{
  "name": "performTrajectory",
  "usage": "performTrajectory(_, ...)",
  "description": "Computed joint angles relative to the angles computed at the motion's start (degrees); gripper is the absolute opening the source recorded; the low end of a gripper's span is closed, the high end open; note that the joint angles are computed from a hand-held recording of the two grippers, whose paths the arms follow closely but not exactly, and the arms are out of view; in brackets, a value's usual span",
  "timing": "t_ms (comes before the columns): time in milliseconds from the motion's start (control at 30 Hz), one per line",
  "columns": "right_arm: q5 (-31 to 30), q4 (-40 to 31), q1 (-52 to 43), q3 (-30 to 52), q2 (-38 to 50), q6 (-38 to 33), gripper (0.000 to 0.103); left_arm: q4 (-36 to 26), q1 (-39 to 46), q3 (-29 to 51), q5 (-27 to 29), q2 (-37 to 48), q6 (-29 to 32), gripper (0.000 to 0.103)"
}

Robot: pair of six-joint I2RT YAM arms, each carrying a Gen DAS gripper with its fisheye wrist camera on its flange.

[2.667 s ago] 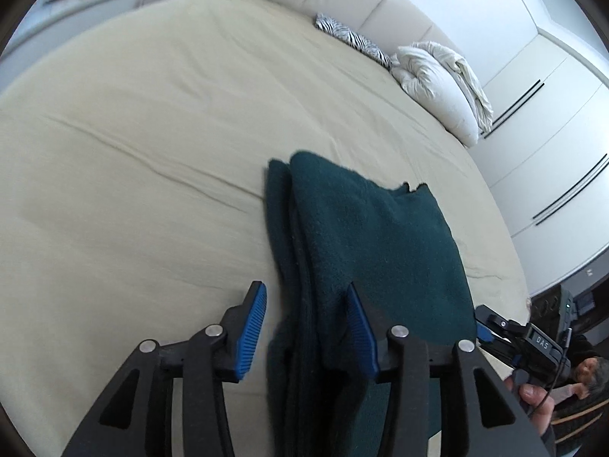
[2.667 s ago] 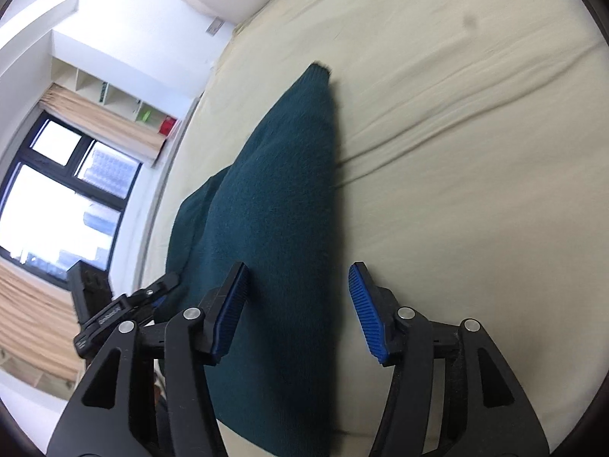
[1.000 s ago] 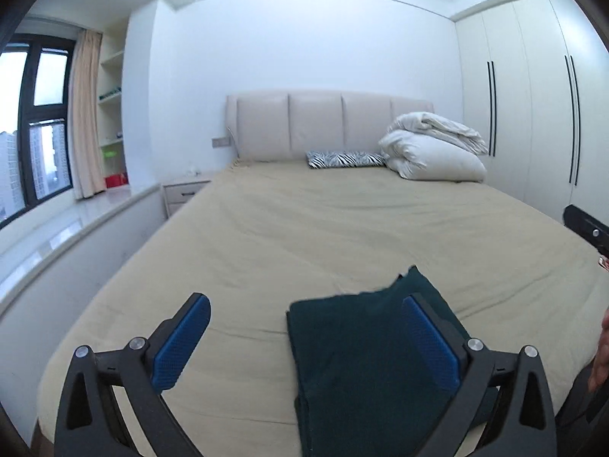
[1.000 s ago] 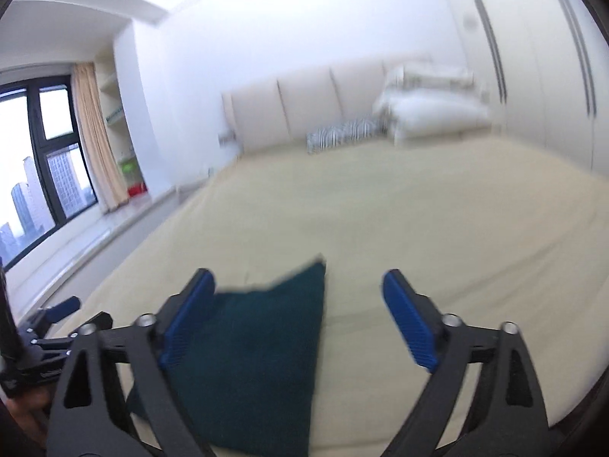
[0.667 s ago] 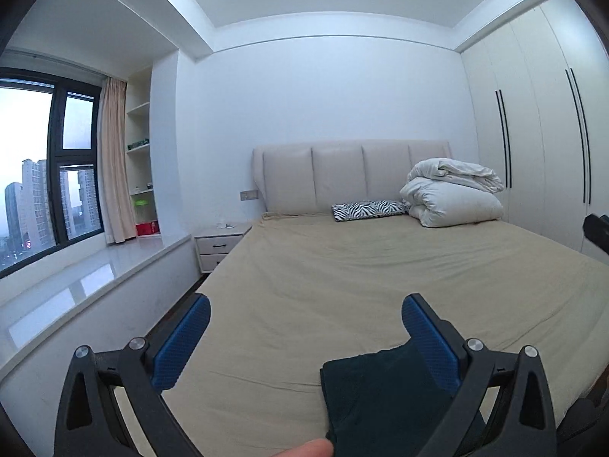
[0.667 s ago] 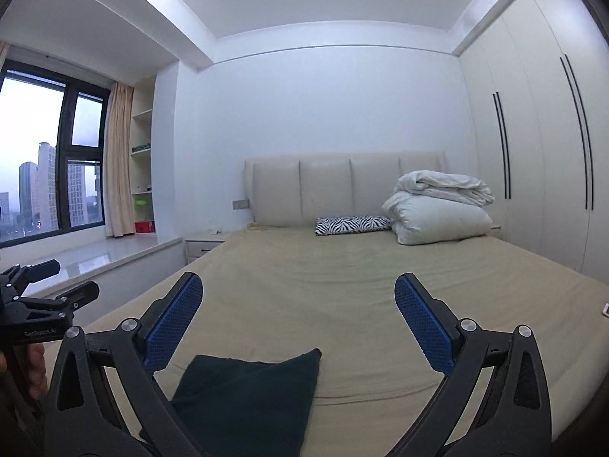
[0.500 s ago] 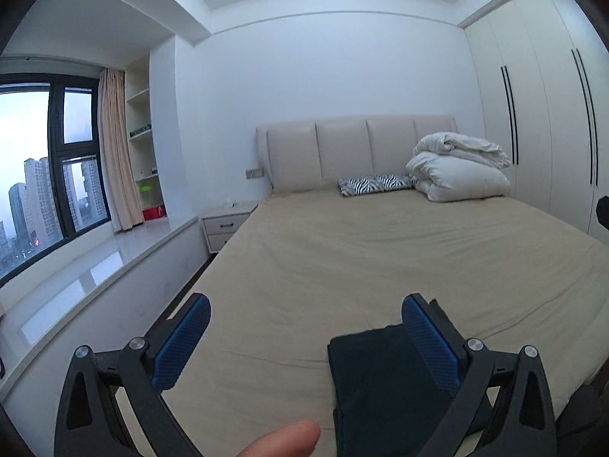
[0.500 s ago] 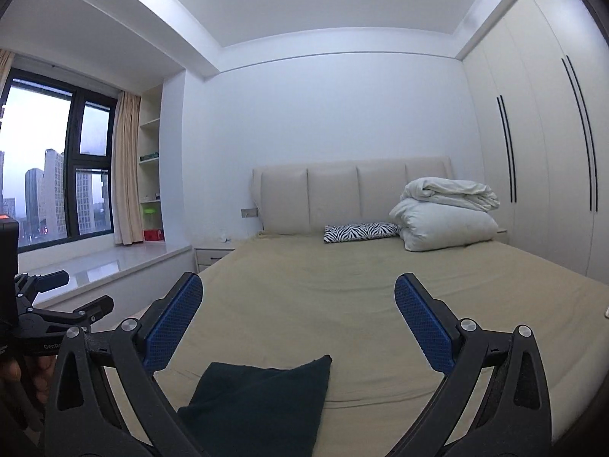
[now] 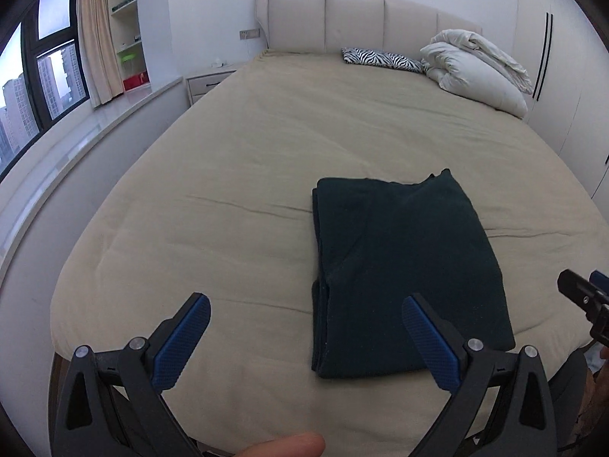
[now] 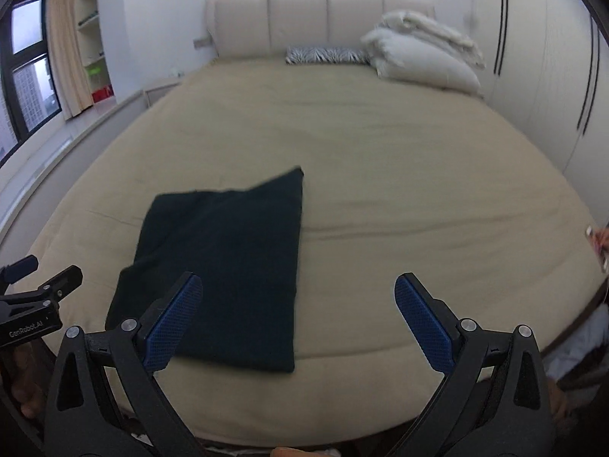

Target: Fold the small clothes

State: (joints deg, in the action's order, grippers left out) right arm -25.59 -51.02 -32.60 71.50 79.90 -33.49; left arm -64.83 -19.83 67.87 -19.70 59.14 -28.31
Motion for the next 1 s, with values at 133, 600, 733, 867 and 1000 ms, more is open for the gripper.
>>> performTrajectory(133, 5.2, 4.9, 2.6, -5.4, 1.7, 2.5, 0.103, -0.6, 0.1, -0.9, 1.0, 0.2, -0.4, 0.103)
performTrajectory(600, 7.2, 5.2, 4.0, -2.8, 1.7, 2.9, 0.103, -0.8, 1.8, -3.1, 3.6, -0.4, -0.6, 0.103)
performTrajectory(733, 6.7, 2.8, 2.9, -2.0, 0.1, 1.7, 0.103, -0.6, 2.0, -3.4, 3.6, -0.3, -0.3, 0.103)
performTrajectory(867, 6.9, 1.9, 3.0, -1.9, -0.5, 1.0, 0.103, -0.8, 1.7, -3.5, 3.6, -0.3, -0.4, 0.103)
performTrajectory(1000, 7.0, 1.6, 3.4, -1.9, -0.4, 1.0, 0.103, -0.9, 1.3, -3.6, 3.5, -0.3, -0.6, 0.103)
